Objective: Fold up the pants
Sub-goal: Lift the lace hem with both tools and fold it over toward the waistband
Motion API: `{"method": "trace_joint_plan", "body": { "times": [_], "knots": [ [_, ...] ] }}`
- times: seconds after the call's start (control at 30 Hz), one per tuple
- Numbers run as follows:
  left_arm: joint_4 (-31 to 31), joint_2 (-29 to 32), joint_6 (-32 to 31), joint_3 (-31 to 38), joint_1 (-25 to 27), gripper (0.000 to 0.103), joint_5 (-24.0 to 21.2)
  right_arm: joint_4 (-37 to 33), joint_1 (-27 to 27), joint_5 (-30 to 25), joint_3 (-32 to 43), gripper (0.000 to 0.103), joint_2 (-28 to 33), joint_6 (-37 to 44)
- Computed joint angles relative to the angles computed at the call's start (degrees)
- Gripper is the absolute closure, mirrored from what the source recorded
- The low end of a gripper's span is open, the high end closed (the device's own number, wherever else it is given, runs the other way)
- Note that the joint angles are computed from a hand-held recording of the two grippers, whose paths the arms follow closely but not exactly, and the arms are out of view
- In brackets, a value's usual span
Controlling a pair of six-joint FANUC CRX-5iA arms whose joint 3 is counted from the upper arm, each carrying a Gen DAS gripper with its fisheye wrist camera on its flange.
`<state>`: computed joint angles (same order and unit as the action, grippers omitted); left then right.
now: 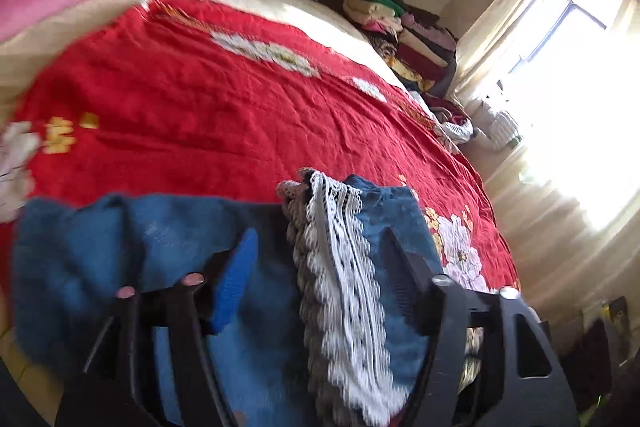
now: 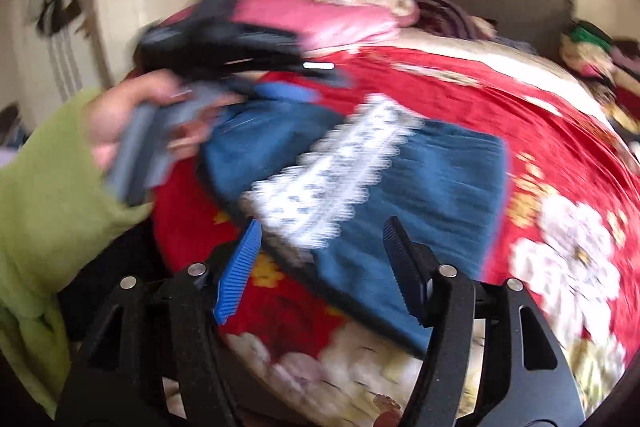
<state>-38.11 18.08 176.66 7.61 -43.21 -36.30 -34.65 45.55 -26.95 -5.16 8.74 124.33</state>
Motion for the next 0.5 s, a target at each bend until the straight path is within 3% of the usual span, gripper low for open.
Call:
{"method": "trace_joint_plan", "body": {
  "times": [0.1, 0.27, 0.37, 0.5],
  "knots": [
    [-3.6, -1.5, 4.3, -0.1, -3.8, 0.028, -5.6, 2.9, -1.0, 2.6, -1.6, 0.041, -0.6, -6.3],
    [-2.6, -1.6, 5.9, -0.5, -7.2, 0.028, -9.9, 3.2, -3.0, 4.1, -2.1, 0.04, -0.3, -10.2],
    [-1.2, -1.2, 7.4, -1.6, -8.1, 0.028, -7.7, 2.9, -3.7, 4.2, -2.5, 0.04, -0.4, -10.9],
    [-0.1, -1.7, 10.7, -4.7, -7.7, 0.029, 0.6, 2.1, -4.1, 2.6, -2.1, 0.042, -0.5, -9.9]
  ]
}}
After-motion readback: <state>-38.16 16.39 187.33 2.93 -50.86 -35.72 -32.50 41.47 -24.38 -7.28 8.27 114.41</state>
